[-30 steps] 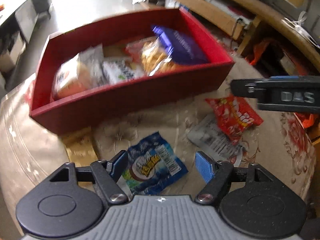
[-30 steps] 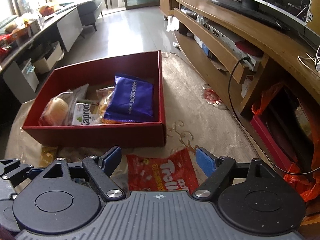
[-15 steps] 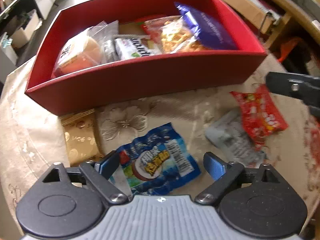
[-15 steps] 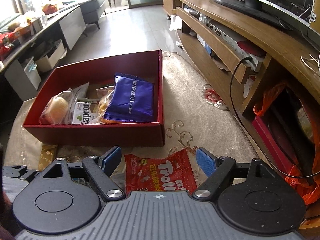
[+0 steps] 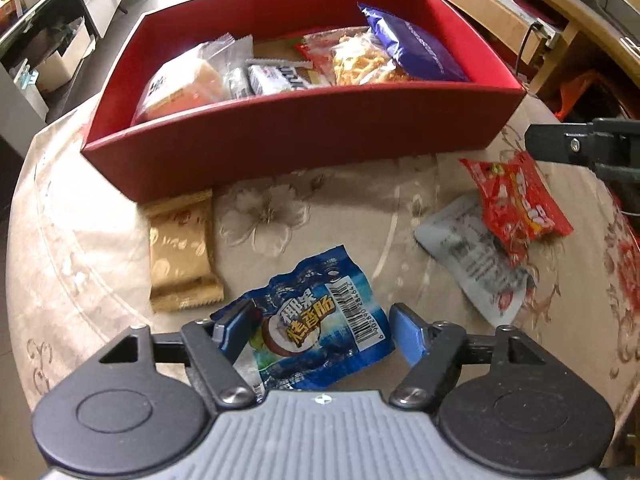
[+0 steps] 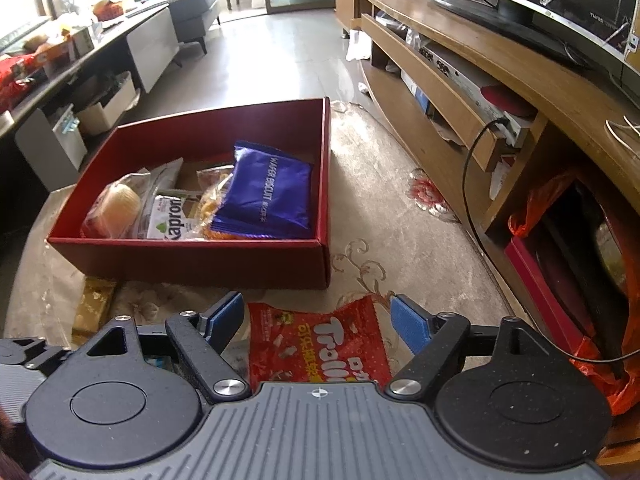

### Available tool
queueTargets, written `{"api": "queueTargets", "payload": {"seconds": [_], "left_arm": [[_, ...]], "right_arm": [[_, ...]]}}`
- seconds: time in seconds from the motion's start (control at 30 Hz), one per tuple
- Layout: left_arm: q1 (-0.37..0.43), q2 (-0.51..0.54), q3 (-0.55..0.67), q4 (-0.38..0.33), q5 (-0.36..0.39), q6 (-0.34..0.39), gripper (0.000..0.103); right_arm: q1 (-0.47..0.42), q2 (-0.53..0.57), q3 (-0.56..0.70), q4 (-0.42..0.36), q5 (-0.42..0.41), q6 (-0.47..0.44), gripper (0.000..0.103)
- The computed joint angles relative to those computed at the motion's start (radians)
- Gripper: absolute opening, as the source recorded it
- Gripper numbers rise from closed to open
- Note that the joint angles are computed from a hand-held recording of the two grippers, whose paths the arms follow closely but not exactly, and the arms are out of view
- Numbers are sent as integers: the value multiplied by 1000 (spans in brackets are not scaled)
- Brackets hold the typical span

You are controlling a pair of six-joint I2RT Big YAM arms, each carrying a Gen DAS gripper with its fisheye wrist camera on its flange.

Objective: Organize snacks
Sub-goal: 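Move the left tool to the blue sausage packet while the right tool approaches the red Trolli bag, then grasp the red Trolli bag with the right tool while the left tool hovers over the blue sausage packet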

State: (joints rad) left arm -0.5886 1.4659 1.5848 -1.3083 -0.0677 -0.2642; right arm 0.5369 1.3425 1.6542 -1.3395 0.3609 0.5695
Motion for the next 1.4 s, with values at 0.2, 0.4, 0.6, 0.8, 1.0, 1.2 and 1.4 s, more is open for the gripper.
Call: {"api": "queueTargets", "payload": {"seconds": [0.2, 0.4, 0.6, 0.8, 1.0, 1.2, 1.4], "left_arm": [[15, -56, -51, -10, 38, -9, 67], [23, -91, -69, -7, 64, -23, 63], [27, -85, -64, -11, 86, -9, 35], [40, -77, -57, -19, 160, 2, 62], [53, -76, -59, -33, 160, -39, 73], [65, -85, -67, -33, 179, -20, 73], [70, -86, -68, -32, 193, -18, 73]], "right_arm": [[-6, -13, -10, -2, 0, 4, 84], [-8, -11, -10, -5, -12, -5, 84], [-26, -8, -17, -26, -17, 14, 84], [-43, 7, -19, -45, -43, 39, 87], [-75, 2, -36, -41, -157, 126, 88], [-103, -48, -88, 15, -308, 231, 89], [-130, -22, -113, 69, -420, 308, 93]]}}
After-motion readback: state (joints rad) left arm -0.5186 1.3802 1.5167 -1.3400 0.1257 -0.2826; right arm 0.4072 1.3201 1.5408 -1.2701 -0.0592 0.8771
